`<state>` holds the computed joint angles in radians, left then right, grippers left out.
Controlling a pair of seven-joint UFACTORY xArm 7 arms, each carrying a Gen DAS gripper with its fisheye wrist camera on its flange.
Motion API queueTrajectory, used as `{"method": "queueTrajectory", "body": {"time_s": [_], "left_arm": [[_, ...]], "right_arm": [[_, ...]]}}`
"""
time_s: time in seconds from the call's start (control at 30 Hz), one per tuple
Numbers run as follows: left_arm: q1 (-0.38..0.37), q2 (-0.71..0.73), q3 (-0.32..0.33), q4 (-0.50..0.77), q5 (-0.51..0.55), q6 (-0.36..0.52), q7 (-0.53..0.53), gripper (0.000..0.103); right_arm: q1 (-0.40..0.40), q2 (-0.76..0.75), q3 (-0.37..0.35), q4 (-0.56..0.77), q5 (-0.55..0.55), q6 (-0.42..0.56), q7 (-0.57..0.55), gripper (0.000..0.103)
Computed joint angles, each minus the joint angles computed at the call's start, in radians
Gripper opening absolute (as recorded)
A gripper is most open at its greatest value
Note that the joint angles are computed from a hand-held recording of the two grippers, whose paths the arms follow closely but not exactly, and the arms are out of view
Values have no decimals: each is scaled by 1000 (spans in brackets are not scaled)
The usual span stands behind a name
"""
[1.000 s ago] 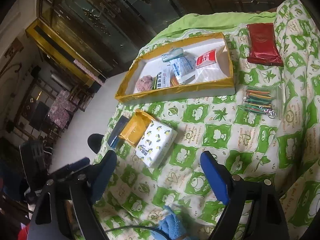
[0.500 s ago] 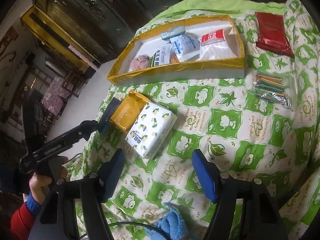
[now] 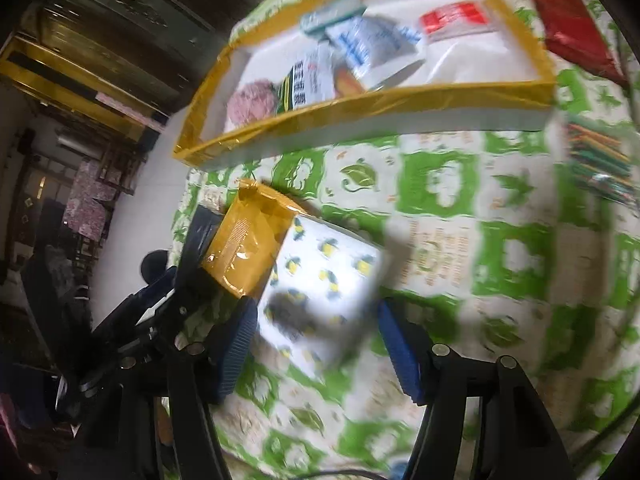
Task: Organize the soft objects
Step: 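Grasp the black bagged packet with left tool while right tool grasps white tissue pack, then lift the black packet with left tool while right tool lifts the tissue pack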
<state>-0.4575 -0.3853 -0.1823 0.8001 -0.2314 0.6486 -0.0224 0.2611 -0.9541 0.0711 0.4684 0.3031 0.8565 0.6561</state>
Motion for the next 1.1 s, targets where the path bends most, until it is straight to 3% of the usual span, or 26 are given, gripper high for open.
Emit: {"method": "queueTrajectory", "body": {"time_s": [0.07,0.2,0.37,0.6,0.8,0.97,1.1], "left_arm": [[5,11,-8,4,14,-9,-9,78],[15,6,-16,-4,44,-17,-33,61],[-14,-35,27,-25,-36,-2,-3,58],[-31,-150,24,-86,-75,85,-5,51],[-39,-173,-7,-98,-54,99,-28,41],[-48,-167,-30,-102,-7,96,-26,41],[-61,-151,-9,-91,-26,104,-15,41]], "right_arm": [[-15,62,32,32,-30,-3,14,67],[-24,125,67,80,-92,5,21,66],[-11,125,70,80,-124,6,6,58],[-20,32,40,38,-130,55,-10,55],[-13,-3,40,22,-120,61,-30,55],[-7,6,48,32,-115,72,-42,55],[-12,56,63,60,-130,83,-43,55]]}}
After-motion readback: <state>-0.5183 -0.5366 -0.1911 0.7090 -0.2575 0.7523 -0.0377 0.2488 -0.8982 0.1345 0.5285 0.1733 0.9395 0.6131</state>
